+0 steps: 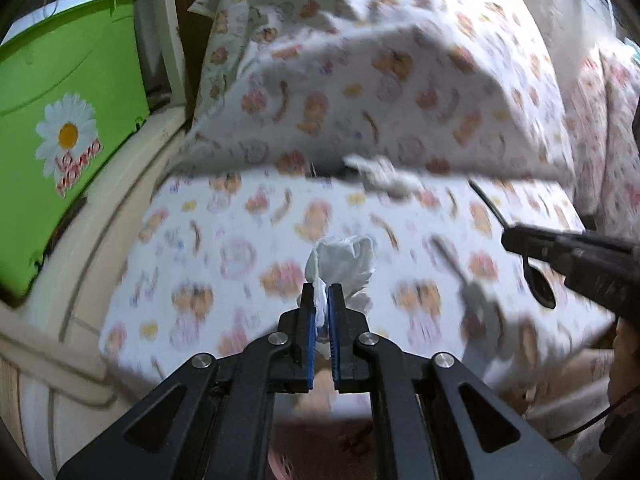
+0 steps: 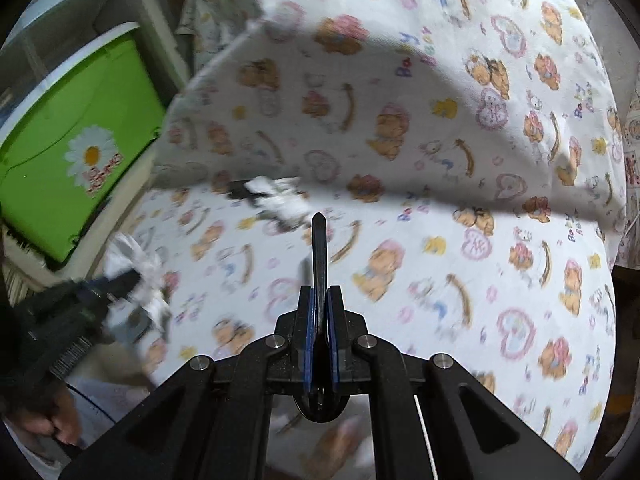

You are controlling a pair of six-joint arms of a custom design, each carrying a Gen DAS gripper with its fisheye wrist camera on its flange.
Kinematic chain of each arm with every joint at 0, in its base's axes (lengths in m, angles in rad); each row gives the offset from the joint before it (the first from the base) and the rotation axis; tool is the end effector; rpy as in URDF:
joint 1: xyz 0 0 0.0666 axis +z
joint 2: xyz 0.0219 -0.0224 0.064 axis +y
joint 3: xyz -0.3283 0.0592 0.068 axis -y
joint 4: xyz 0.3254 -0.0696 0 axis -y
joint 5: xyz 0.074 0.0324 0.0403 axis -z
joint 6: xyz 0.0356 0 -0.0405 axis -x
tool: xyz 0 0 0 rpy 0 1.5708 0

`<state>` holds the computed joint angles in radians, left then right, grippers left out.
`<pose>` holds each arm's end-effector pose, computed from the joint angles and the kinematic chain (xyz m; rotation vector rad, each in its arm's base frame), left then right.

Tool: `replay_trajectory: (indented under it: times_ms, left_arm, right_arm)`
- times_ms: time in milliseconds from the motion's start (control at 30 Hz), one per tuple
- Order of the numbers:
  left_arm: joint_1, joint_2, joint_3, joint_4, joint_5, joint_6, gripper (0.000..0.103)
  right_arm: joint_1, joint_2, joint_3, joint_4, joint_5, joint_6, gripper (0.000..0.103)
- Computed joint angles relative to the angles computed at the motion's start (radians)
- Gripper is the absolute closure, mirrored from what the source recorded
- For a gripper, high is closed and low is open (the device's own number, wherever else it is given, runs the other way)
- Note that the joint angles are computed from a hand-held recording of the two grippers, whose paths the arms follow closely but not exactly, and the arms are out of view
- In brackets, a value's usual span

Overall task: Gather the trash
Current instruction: 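Carry the tissue in the left gripper while the right carries the spoon toward the basket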

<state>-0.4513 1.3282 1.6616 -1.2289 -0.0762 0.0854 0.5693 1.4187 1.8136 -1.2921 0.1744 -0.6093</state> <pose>0.3473 -0.1658 0.4865 0.4165 2.4324 -0.1390 0.3469 0.2142 0.5052 0.1251 2.4700 0.3014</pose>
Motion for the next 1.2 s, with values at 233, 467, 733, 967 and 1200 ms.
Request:
replay_trajectory:
  times_ms: [233,467,733,967,1200]
  left_arm:
    - [0.000,-0.119,-0.103,-0.016,0.016,0.026,0.098]
    - [0.021,-0.174,-0.149,-0.064,0.055,0.005,0.098]
    - [0.100,-0.166,-0.159,-0.145,0.190,0.005,0.102]
    - [0.111,-0.227,-0.116,-0.172,0.245,-0.012,0.102]
    - [0.126,-0.190,-0.125,-0.250,0.285,-0.007,0.102]
  right_arm:
    - [0.144,-0.105,-0.120,0.037,0.023,-0.105,0.096]
    - [0.261,-0.122,-0.139,0.052,0.040,-0.105,0.096]
    - [0.289,-0.067,-0.122,0.040,-0.041,-0.063,0.096]
    - [0.310,-0.045,-0.109,0.026,-0.050,-0.044,0.096]
    - [0.312,-0.034,-0.123,0.010,-0.100,-0.040,0.096]
